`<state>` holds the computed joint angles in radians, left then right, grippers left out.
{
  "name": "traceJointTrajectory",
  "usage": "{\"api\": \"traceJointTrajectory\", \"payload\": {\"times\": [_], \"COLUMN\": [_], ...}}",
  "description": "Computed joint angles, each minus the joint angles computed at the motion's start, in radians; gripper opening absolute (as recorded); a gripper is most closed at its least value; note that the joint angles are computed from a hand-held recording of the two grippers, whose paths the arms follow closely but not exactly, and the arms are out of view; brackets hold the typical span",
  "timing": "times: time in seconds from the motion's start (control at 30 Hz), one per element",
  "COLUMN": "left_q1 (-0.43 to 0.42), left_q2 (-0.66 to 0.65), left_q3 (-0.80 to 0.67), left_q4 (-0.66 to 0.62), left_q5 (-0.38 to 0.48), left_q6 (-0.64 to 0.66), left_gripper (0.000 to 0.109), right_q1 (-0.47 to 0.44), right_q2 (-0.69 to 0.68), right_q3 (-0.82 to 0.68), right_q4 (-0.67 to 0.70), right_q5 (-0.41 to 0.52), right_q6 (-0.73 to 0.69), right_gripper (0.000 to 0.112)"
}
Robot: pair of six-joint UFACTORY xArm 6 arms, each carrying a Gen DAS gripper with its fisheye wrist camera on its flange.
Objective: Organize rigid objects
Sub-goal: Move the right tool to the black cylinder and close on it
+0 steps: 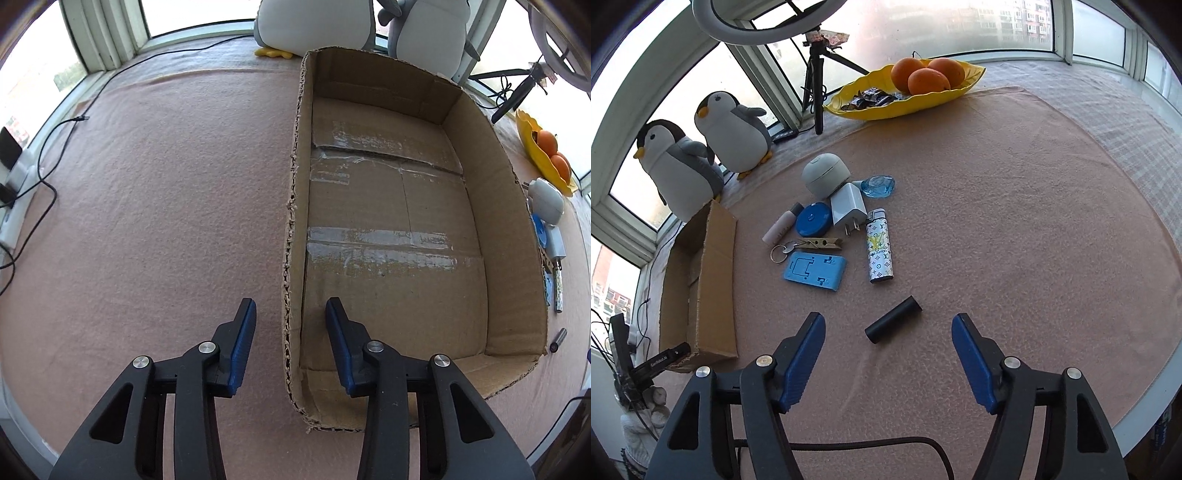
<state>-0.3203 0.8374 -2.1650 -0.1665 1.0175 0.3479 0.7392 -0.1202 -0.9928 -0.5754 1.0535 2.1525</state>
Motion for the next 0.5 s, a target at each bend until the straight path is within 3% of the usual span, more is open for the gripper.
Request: {"api": "traceJointTrajectory", "payload": {"times": [0.1,0.27,0.4,0.5], "left_q1": [-0.001,0.005,0.009,0.01], "left_q2": [-0.018,-0.02,-0.026,-0.028], "left_q3": [0.037,0.045,0.059,0.065], "left_q4": [-0.006,-0.035,-0.053,-0.058], "left_q5": [-0.034,-0.048,-0.06,-0.065], "left_q6": [0.01,0.033,0.033,0.033], "left_gripper": [0.038,0.038,0.038,0.038], "right_q1": [-0.026,-0.08,-0.099,-0.117], "right_q2": [0.01,-0.005,0.009,0.008], "right_q3": [0.023,0.103,0.099,0.123], "right_q4": [0.03,0.068,0.117,0.116], "right_q5": [-0.044,-0.194,-0.198,-0.263], "right_q6": [0.018,0.076,0.038,0.04], "right_gripper": [0.062,0.054,0.049,0.047]}}
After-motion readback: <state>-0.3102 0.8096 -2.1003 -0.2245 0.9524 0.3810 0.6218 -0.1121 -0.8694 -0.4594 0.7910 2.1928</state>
